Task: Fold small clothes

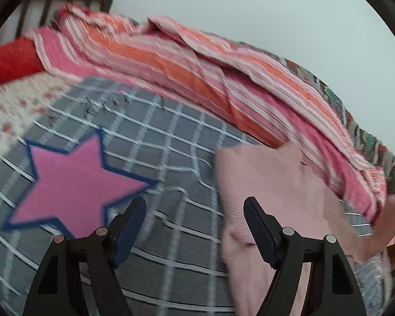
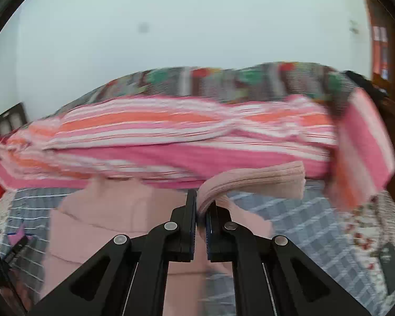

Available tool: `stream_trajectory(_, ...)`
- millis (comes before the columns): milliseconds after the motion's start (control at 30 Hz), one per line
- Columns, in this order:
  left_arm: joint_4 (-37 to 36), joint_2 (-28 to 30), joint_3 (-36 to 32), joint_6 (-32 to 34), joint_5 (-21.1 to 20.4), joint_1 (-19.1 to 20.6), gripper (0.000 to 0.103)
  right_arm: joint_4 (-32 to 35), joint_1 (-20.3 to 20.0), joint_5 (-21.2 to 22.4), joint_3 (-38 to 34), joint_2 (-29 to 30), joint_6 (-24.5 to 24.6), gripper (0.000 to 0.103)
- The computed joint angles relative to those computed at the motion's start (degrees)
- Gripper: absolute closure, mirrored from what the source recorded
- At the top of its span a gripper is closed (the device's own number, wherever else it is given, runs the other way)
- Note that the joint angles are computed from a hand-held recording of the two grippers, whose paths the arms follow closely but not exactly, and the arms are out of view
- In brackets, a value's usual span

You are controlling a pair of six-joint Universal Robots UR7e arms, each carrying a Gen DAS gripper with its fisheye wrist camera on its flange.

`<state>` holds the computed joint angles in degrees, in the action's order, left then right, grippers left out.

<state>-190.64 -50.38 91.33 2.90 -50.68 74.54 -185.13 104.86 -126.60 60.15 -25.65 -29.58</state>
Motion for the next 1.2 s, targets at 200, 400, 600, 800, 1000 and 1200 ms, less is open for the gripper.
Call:
stream_trajectory(200, -0.9, -1.7, 1.3, 0.0, -0.1, 0.7, 0.028, 13.2, 2.6, 1.7, -14.5, 11.7, 2.7, 0.097)
stream_trajectory(400, 0.7, -2.1, 1.0, -0.5, -1.9, 1.0, 0.028, 22.7, 1.9, 5.1, -22.6, 18.9, 5.5, 0.095)
stream_trajectory(600, 2.6, -1.6, 0.7, -0.9, -4.4, 0.7, 0.028, 21.6, 1.3, 7.5, -17.0, 16.2, 3.8, 0.059)
stream_trajectory(800, 7.8, -0.8, -0.5, -2.7, -12.4, 0.5, 0.028, 4.4, -0.4, 8.8, -0.7, 7.0, -2.5, 0.039)
stream_trajectory(1000, 11.7, 2.9, -3.8, -3.0, -15.8, -1.0, 0.028, -5.3, -4.1, 3.6, 7.1, 2.5, -6.4, 0.039)
stream_trajectory(1200, 15.9, 7.4, -8.6, -4.9, -18.0, -2.6, 0.019, -4.7, -8.7, 4.6, 11.9, -0.6, -1.5, 0.039)
